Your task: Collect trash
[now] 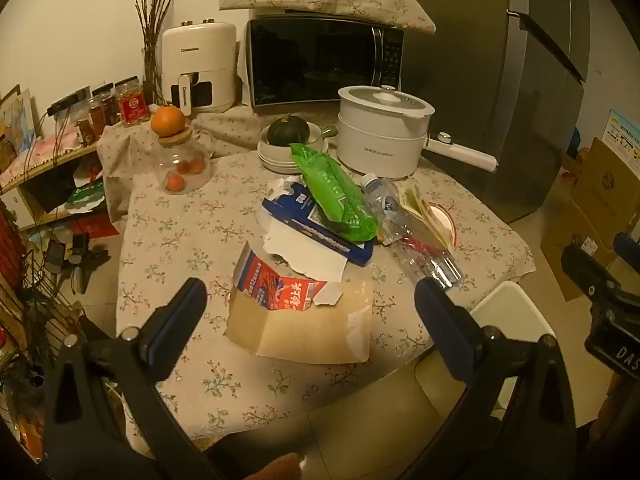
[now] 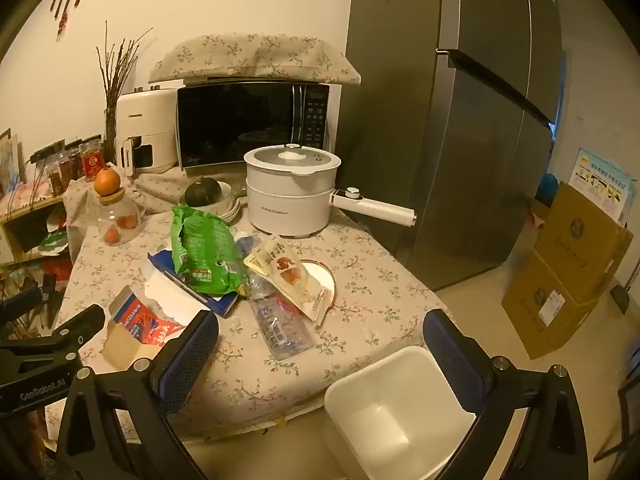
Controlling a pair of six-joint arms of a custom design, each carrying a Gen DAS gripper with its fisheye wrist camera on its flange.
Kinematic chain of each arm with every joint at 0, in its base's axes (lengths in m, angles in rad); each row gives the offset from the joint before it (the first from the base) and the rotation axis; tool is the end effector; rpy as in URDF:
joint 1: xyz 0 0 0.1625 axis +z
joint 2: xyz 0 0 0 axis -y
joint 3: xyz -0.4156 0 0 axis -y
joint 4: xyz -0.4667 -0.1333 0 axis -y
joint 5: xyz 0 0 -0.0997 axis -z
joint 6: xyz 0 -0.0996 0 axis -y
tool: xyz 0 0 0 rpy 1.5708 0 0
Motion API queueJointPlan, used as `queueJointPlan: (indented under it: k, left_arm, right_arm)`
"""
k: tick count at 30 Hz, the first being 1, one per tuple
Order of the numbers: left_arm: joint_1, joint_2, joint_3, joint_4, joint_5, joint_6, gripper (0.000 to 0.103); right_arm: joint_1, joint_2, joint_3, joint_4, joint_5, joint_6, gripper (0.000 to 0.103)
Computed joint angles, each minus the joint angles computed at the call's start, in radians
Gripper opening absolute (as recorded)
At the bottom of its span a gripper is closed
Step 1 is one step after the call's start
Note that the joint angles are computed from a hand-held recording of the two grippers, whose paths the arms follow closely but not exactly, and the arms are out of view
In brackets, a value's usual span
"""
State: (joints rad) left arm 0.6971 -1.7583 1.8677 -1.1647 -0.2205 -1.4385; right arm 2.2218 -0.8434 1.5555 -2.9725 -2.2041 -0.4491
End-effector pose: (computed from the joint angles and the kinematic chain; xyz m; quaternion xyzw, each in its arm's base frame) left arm -0.2066 -0.4736 0.4518 -0.0573 0.7693 -0.4730 0.4256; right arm 0.5183 -0.5576 0.1695 0.3778 -0.8175 0.3491 0.2592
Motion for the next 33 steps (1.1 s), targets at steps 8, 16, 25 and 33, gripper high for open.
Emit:
queueJointPlan:
  k: [8, 16, 25, 33]
  left_arm:
    - [-0.001, 0.005, -0.018, 0.033, -0.007, -0.026, 0.103]
    - [0.004, 0.003, -0.009, 0.019, 0.003, -0.018, 0.103]
    - [-0.01, -0.001, -0.008, 0.045, 0.034, -0.058, 0.103]
    - [-0.037, -0.039, 0.041, -0.036, 0.085, -0.002, 0.103]
  right_arm:
    - [0.002, 0.001, -0.001, 0.003, -0.004, 0.003, 0.103]
    - [0.004, 0.004, -0.001, 0.0, -0.003, 0.003, 0.103]
    - [0.007, 0.0, 0.012, -0.07, 0.016, -0.034, 0.103]
    - [0.011, 0.0, 0.023, -0.153, 0.026, -0.068, 0.103]
